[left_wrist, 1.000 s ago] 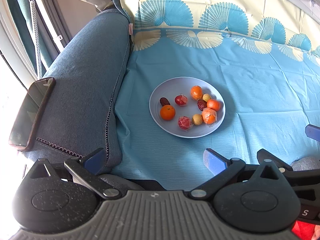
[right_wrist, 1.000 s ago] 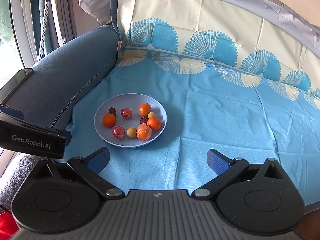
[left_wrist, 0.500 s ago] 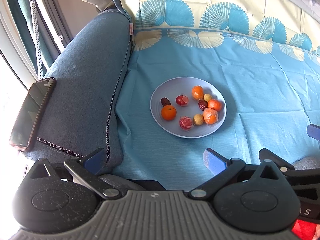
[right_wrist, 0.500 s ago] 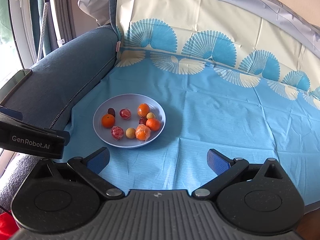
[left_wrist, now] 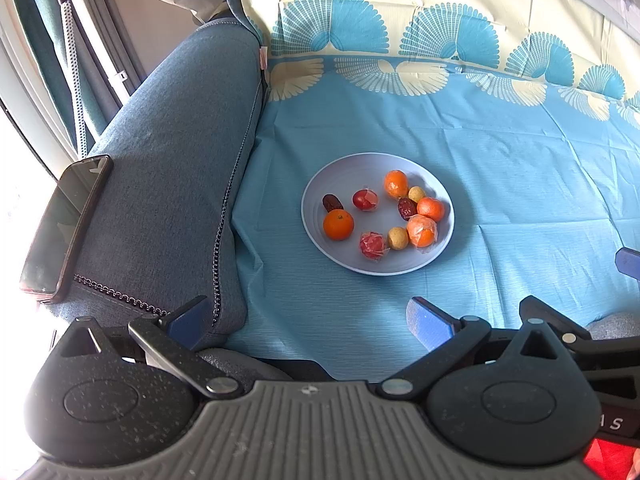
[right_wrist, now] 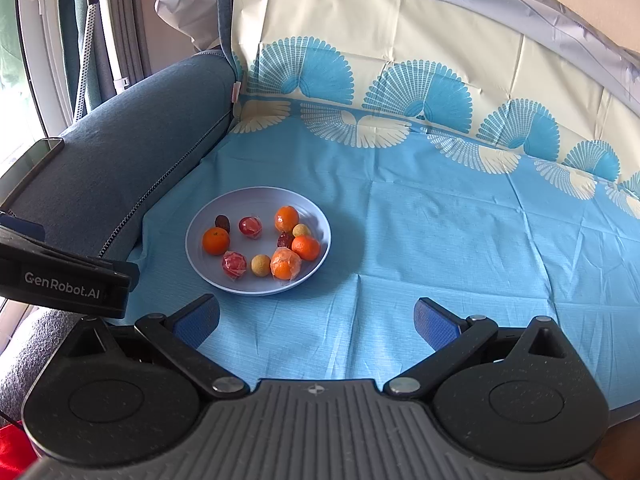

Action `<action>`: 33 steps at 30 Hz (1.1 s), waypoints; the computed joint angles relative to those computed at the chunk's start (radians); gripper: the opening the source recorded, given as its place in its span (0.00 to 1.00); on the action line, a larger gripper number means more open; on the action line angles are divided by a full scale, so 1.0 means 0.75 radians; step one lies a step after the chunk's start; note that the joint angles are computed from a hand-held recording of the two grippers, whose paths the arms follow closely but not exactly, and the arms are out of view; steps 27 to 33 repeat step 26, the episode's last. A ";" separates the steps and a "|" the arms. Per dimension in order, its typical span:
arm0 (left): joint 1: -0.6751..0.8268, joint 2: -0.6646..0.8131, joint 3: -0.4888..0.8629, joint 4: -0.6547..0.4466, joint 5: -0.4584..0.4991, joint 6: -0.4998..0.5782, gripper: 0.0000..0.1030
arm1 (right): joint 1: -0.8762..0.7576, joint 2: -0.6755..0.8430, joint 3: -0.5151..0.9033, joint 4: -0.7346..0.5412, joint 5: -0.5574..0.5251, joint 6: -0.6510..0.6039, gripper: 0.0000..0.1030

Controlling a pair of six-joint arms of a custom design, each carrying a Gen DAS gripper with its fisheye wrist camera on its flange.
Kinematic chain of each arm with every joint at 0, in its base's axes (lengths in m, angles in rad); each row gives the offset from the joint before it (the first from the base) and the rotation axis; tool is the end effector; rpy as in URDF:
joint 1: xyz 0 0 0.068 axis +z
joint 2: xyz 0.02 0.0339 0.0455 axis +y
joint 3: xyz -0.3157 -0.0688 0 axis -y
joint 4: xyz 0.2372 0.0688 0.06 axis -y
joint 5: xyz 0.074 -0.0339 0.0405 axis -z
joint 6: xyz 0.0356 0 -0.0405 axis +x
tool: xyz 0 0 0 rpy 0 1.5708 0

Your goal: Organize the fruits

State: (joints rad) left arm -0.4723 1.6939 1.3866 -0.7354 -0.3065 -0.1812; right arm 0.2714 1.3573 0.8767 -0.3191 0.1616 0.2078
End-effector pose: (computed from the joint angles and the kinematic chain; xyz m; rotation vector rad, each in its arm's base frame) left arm 0.3232 -0.1530 0.3190 0.2638 2.5316 0.1513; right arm 0.2590 0.0661 0.2873 0.0025 2.3576 0.0416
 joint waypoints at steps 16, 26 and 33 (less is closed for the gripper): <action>0.000 0.001 -0.001 0.001 0.000 -0.001 1.00 | 0.003 0.003 0.001 -0.001 0.003 0.003 0.99; 0.009 -0.007 -0.014 0.018 0.001 -0.016 1.00 | 0.004 0.003 -0.004 0.004 -0.006 -0.003 0.99; 0.009 -0.007 -0.014 0.018 0.001 -0.016 1.00 | 0.004 0.003 -0.004 0.004 -0.006 -0.003 0.99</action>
